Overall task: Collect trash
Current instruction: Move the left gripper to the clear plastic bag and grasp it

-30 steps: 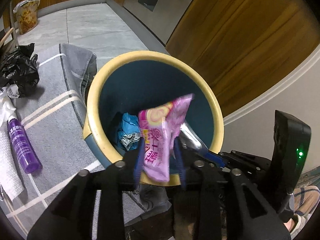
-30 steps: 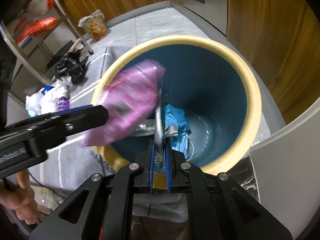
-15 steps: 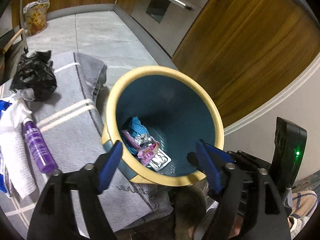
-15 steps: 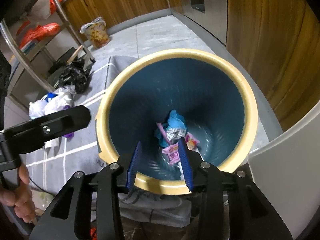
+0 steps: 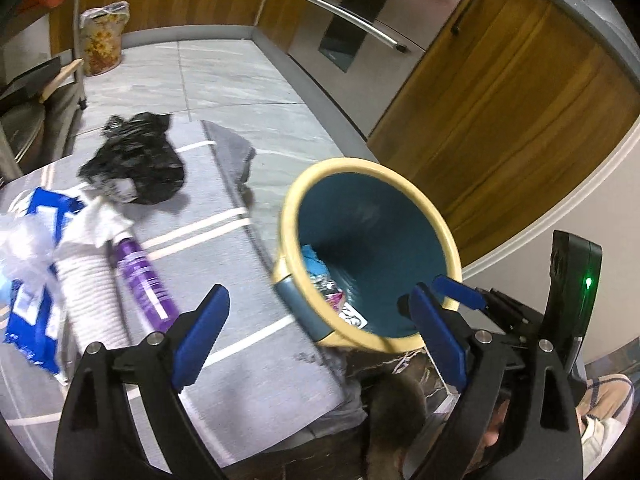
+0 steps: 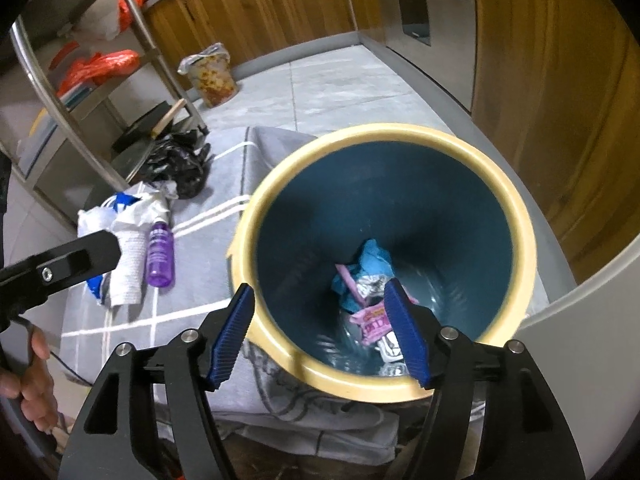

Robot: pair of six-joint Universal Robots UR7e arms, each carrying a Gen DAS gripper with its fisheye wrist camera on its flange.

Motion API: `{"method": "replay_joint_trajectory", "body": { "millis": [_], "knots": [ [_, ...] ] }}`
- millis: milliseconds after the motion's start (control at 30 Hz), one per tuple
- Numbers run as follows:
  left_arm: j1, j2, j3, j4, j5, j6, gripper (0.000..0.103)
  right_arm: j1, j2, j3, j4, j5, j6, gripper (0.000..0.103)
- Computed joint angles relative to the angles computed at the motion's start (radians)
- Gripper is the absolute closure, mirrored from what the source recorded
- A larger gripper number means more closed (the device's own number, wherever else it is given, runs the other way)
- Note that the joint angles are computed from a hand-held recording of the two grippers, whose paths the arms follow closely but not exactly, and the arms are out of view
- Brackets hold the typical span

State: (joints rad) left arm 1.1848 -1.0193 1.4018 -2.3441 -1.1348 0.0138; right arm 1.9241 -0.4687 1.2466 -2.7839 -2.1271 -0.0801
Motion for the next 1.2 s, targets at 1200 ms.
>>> {"method": "replay_joint_trajectory", "body": {
  "millis": [1200],
  "knots": [
    [0.162,-0.023,-0.161,0.022,0.214,-0.084,0.033,0.056,0.18,-0.246,0.184,0.076,-0.02,0.031]
  ]
}}
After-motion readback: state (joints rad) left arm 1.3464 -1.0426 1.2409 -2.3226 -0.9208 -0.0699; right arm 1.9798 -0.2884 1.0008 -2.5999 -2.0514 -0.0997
